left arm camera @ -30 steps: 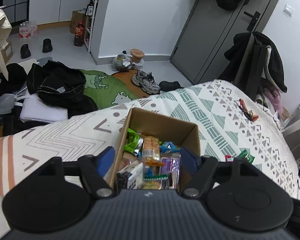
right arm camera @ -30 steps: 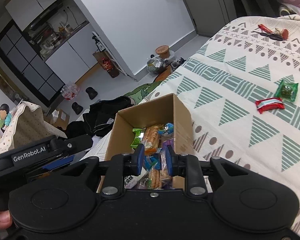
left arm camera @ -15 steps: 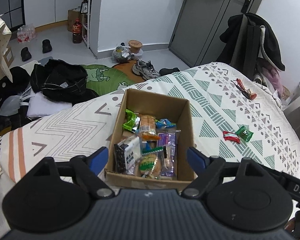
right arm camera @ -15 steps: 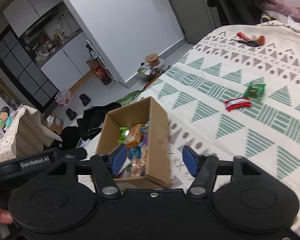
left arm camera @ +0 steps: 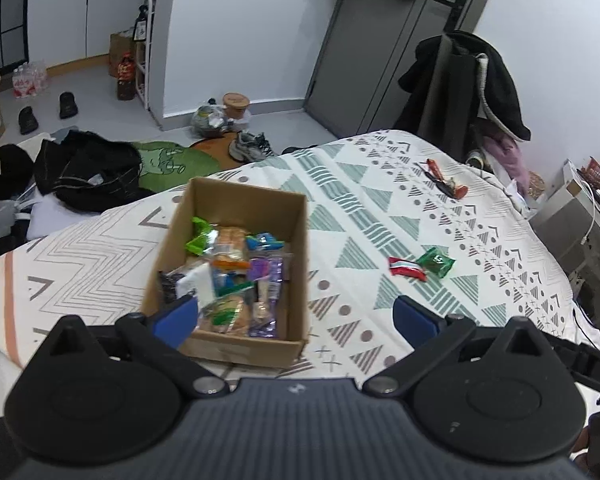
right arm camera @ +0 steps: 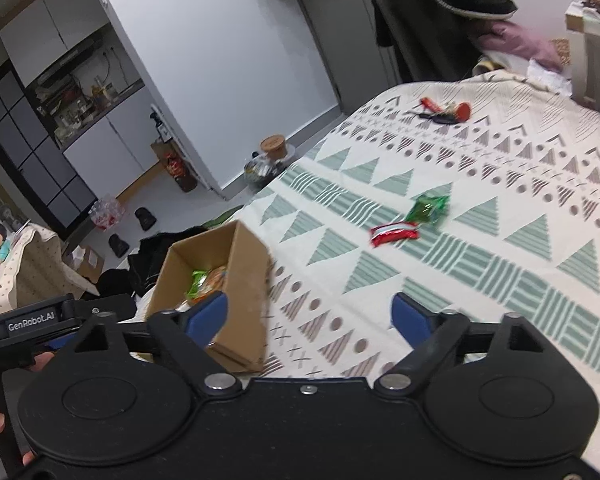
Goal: Organize snacks
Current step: 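Move both tools back toward the red and green packets on the bed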
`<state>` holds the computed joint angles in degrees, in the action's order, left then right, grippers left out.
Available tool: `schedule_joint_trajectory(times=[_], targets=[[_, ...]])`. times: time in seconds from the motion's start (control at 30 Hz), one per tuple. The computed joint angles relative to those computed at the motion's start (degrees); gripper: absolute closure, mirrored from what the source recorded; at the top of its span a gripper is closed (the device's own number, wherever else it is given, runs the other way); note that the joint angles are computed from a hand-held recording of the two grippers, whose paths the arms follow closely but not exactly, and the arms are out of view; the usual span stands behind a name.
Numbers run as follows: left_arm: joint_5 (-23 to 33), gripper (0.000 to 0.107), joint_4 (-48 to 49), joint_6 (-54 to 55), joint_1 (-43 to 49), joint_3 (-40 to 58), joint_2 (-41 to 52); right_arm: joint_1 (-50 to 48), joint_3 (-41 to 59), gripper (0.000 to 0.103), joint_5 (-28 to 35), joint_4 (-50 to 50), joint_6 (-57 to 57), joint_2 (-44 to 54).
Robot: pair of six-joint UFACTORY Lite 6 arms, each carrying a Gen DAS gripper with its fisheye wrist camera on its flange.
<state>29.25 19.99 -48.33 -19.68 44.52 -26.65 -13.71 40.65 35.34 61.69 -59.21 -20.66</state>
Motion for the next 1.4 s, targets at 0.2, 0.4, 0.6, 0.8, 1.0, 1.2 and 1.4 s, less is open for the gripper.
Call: schedule_joint_trajectory(times=[0.2,0.4,0.6,0.8,1.0,1.2,1.4], targets=[[0.86,0.004,11.37,-15.55,-8.4,2.78,4.27,-8.64,2.26,0.0,4.87,5.05,-10.64,4.62],[3.04,0.004,19.17,-23.7,-15.47,8.06,12.4,-13.72,3.61,0.0,6.34,10.35,-20.53,9.99],[2.74,0.004,21.47,-28.32,-18.19,12.98,20.01,-16.79,7.13,0.0,9.25,13.06,-25.71,17.58],[3.43,0.004,24.25,-32.79,-19.38,19.26,28.79,-17.71,11.96,0.0,9.54,15.17,-28.08,24.64],[2.3,0.004,27.12,-35.5,-19.59,25.48,37.76,-17.91,19.52,0.0,10.23,16.21,-27.46,34.13],[0.53,0.005,30.48,-38.22,-19.16,31.67,46.02,-16.67,26.06,0.0,9.3,15.96,-26.94,42.2],[-1.93,0.008,32.02,-38.54,-17.85,38.95,55.17,-15.59,34.9,0.001,10.3,14.69,-23.91,51.4]])
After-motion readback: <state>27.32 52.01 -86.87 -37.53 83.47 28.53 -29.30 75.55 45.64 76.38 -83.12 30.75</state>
